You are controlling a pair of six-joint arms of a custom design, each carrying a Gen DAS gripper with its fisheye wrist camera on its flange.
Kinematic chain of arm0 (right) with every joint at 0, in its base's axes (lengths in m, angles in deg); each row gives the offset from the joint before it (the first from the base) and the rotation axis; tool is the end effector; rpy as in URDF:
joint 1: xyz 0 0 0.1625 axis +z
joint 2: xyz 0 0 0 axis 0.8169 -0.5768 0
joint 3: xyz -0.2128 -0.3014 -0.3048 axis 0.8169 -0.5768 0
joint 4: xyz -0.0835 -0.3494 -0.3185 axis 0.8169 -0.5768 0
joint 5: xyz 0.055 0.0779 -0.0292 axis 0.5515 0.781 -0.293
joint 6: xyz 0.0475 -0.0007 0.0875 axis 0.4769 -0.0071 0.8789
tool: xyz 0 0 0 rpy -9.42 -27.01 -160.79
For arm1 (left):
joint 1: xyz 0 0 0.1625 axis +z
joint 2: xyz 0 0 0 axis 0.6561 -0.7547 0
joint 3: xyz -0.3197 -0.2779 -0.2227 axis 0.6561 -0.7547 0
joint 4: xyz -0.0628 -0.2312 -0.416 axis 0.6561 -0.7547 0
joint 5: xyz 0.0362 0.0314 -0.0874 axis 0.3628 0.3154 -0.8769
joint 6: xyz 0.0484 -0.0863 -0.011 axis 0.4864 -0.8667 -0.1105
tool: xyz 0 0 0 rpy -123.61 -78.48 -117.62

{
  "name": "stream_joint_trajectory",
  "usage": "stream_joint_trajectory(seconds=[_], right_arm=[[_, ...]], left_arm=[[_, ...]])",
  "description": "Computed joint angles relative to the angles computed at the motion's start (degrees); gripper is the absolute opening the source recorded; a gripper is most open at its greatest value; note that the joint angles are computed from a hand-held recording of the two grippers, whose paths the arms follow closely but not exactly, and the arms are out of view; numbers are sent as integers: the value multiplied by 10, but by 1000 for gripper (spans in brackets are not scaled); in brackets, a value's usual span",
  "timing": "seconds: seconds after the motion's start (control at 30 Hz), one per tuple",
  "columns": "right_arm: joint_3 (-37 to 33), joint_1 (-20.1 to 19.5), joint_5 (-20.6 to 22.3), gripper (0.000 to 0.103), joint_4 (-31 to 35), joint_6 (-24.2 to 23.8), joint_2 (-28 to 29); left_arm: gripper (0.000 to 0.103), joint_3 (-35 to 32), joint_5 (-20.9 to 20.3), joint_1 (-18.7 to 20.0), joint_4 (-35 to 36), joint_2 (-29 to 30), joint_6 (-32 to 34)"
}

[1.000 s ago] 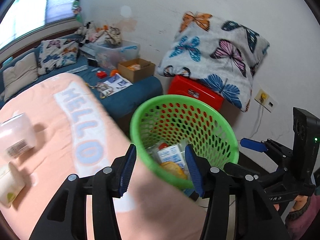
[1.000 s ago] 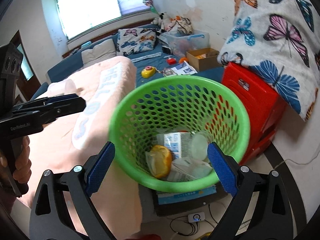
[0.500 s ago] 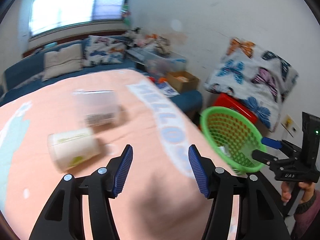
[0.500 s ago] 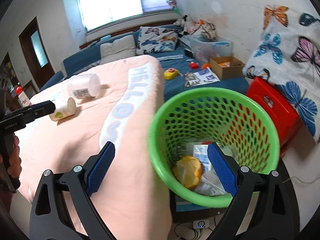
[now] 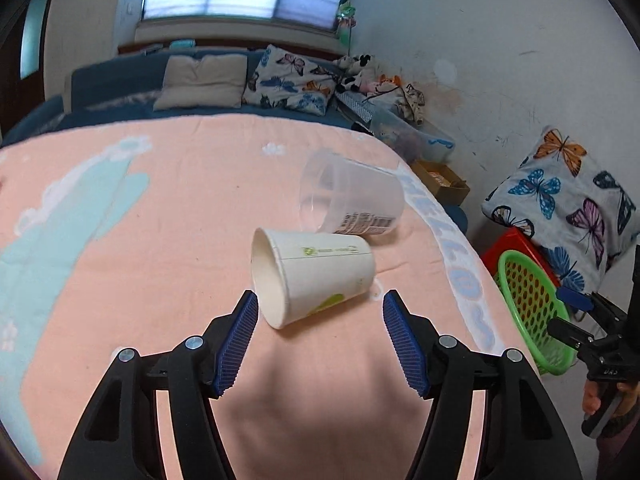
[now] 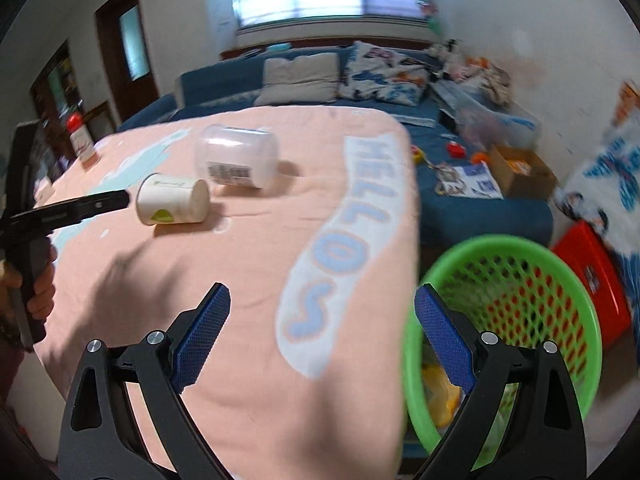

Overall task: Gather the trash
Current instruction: 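Grasp the clear plastic cup with the right gripper while the left grasps the white paper cup, then drop the clear cup into the basket with the right gripper while the left carries the paper cup over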

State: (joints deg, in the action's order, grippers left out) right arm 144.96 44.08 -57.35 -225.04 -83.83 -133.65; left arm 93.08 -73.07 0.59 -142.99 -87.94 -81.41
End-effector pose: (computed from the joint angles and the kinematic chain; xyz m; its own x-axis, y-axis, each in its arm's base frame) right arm 0.1315 -0.3413 0.2873 -0.7340 -0.0280 0.6785 -0.5030 0.6938 -0.5155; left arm -0.2680 -0.4831 0.0970 -0.8076 0.4215 -0.4125 0.5769 0.7098 -0.4041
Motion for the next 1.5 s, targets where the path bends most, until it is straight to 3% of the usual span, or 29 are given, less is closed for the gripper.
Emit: stream_joint_trajectory(seconds=[0.17, 0.37, 0.47, 0.53, 0.6, 0.73, 0.87, 1.27, 1.47, 1.5], right_arm=[[-46, 7, 7, 93, 60, -30, 34], [-104, 9, 7, 93, 108, -90, 80], [-141, 12, 3, 93, 137, -129, 109], [-164, 13, 3, 93, 156, -151, 126], [-194, 11, 10, 93, 192, -167, 144], [-233, 9, 5, 93, 221, -215, 180], [-270, 10, -8, 93, 238, -281, 217], [-357, 7, -50, 95, 287, -396, 312], [-369, 1, -30, 94, 298, -375, 329], [-365, 1, -30, 89, 279, -378, 331]], left_arm=[[61, -28, -41, 28, 26, 21, 36], [48, -47, -88, 52, 29, 38, 60], [37, -54, -113, 63, 29, 44, 69], [24, -57, -124, 66, 31, 47, 74], [22, -59, -139, 71, 28, 49, 80], [3, -59, -158, 74, 31, 43, 91], [3, -52, -163, 77, 32, 25, 100], [3, -49, -165, 109, 62, -9, 83], [3, -45, -161, 104, 59, -8, 81], [3, -47, -160, 105, 59, -7, 82]])
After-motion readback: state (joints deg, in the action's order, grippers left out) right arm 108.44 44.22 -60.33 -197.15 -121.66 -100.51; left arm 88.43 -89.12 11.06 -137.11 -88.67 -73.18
